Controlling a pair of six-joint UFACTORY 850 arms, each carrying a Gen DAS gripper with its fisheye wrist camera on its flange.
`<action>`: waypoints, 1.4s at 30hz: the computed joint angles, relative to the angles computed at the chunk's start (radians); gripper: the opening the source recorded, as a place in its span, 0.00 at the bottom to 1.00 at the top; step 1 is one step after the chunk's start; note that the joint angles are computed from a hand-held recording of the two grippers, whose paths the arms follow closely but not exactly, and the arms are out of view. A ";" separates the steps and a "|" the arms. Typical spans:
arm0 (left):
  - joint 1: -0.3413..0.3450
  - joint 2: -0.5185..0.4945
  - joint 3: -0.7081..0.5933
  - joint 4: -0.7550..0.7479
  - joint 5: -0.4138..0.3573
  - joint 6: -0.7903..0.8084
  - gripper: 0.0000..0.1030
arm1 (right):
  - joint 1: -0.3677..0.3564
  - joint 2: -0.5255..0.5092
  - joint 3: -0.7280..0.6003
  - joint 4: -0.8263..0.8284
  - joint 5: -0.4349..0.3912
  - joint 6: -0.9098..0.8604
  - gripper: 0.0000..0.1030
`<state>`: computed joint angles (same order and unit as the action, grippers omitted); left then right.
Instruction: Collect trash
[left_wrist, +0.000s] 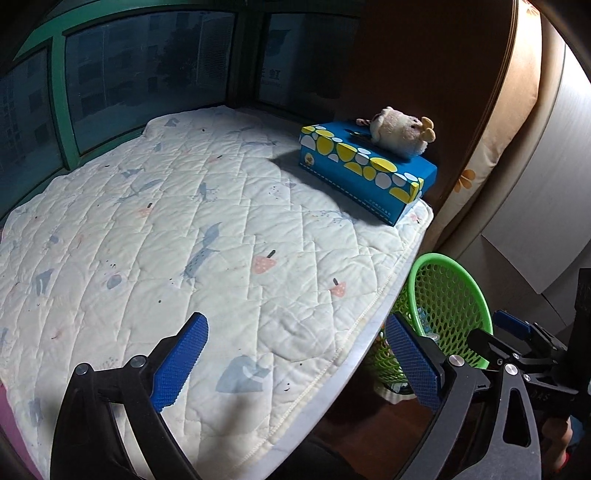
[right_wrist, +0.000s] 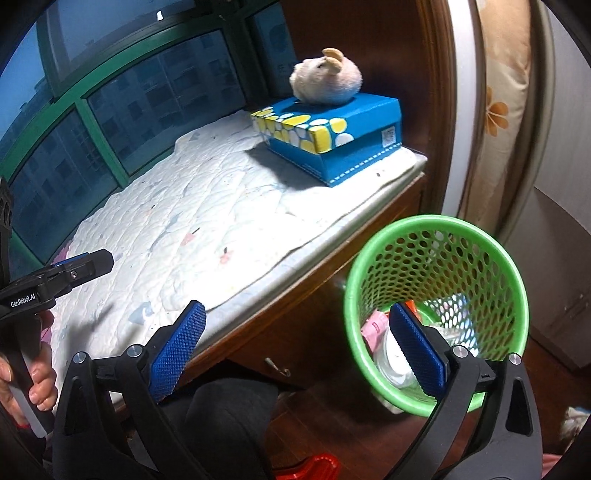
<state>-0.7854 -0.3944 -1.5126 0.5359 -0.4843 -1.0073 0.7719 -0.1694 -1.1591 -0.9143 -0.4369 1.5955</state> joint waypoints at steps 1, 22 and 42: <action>0.001 0.008 0.010 0.016 -0.001 -0.018 0.91 | 0.001 -0.005 -0.006 0.000 0.002 0.000 0.96; 0.017 0.119 0.152 0.223 -0.060 -0.283 0.92 | 0.021 -0.088 -0.123 0.048 -0.002 -0.079 0.96; 0.026 0.168 0.211 0.293 -0.106 -0.380 0.92 | 0.048 -0.136 -0.213 0.029 -0.044 -0.123 0.96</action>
